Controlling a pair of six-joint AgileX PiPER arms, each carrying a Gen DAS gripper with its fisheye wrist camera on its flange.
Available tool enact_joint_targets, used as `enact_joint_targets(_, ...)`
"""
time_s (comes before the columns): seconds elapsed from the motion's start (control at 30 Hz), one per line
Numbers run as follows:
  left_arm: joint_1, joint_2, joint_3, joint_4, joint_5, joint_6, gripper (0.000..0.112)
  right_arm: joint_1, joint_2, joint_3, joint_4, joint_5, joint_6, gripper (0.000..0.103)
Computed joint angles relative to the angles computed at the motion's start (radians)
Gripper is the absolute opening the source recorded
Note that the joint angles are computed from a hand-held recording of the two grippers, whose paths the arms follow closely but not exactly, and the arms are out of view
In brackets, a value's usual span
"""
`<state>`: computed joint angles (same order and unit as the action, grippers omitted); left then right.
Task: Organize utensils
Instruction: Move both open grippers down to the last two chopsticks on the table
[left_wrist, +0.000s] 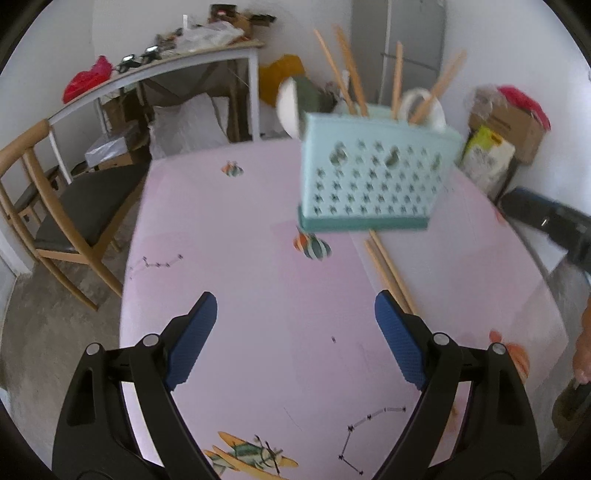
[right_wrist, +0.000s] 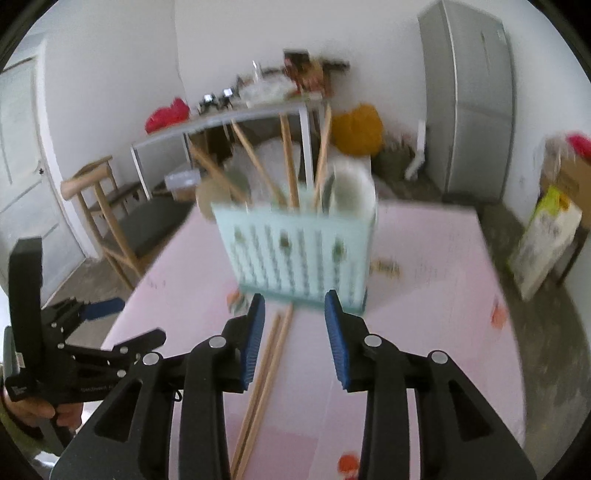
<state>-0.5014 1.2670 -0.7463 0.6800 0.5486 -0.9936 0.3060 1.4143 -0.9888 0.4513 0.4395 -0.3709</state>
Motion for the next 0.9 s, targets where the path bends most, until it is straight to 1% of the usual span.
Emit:
enact_joint_targets(0.1, -0.037, 0.027, 0.019, 0.005, -0.018, -0.021, 0.083, -0.015, 0.016, 0.061, 0.03, 0.021, 0.002, 0.033)
enact_joint_targets(0.23, -0.062, 0.075, 0.023, -0.021, -0.056, -0.026, 0.083, -0.016, 0.038, 0.135, 0.023, 0.021, 0.034, 0.033)
enact_joint_targets(0.3, -0.067, 0.101, 0.022, -0.044, -0.091, -0.014, 0.077, -0.018, 0.049, 0.155, 0.007, 0.017, 0.058, 0.033)
enact_joint_targets(0.4, -0.073, 0.153, 0.003, -0.104, -0.129, 0.041, 0.063, -0.034, 0.058, 0.168, 0.019, 0.011, 0.057, 0.033)
enact_joint_targets(0.47, -0.063, 0.186, -0.015, -0.178, -0.156, 0.114, 0.051, -0.049, 0.065, 0.169, 0.042, 0.009, 0.042, 0.033)
enact_joint_targets(0.5, -0.057, 0.203, -0.024, -0.211, -0.169, 0.145, 0.048, -0.054, 0.069, 0.169, 0.048, 0.008, 0.039, 0.033)
enact_joint_targets(0.57, -0.046, 0.242, -0.049, -0.301, -0.188, 0.231, 0.037, -0.066, 0.073, 0.164, 0.057, 0.015, 0.036, 0.033)
enact_joint_targets(0.6, -0.038, 0.264, -0.064, -0.358, -0.195, 0.281, 0.034, -0.072, 0.077, 0.165, 0.073, 0.016, 0.021, 0.033)
enact_joint_targets(0.63, -0.037, 0.28, -0.076, -0.384, -0.196, 0.3, 0.03, -0.075, 0.078, 0.164, 0.078, 0.018, 0.016, 0.033)
enact_joint_targets(0.67, -0.034, 0.299, -0.088, -0.42, -0.201, 0.33, 0.028, -0.08, 0.083, 0.161, 0.087, 0.02, 0.006, 0.033)
enact_joint_targets(0.7, -0.034, 0.309, -0.096, -0.428, -0.2, 0.333, 0.026, -0.081, 0.083, 0.162, 0.096, 0.021, -0.003, 0.033)
enact_joint_targets(0.73, -0.042, 0.32, -0.106, -0.395, -0.199, 0.3, 0.024, -0.083, 0.086, 0.161, 0.102, 0.023, -0.009, 0.033)
enact_joint_targets(0.77, -0.043, 0.326, -0.113, -0.398, -0.196, 0.304, 0.023, -0.086, 0.088, 0.16, 0.115, 0.025, -0.02, 0.033)
enact_joint_targets(0.9, -0.049, 0.351, -0.155, -0.435, -0.166, 0.328, 0.022, -0.096, 0.094, 0.162, 0.146, 0.031, -0.056, 0.033)
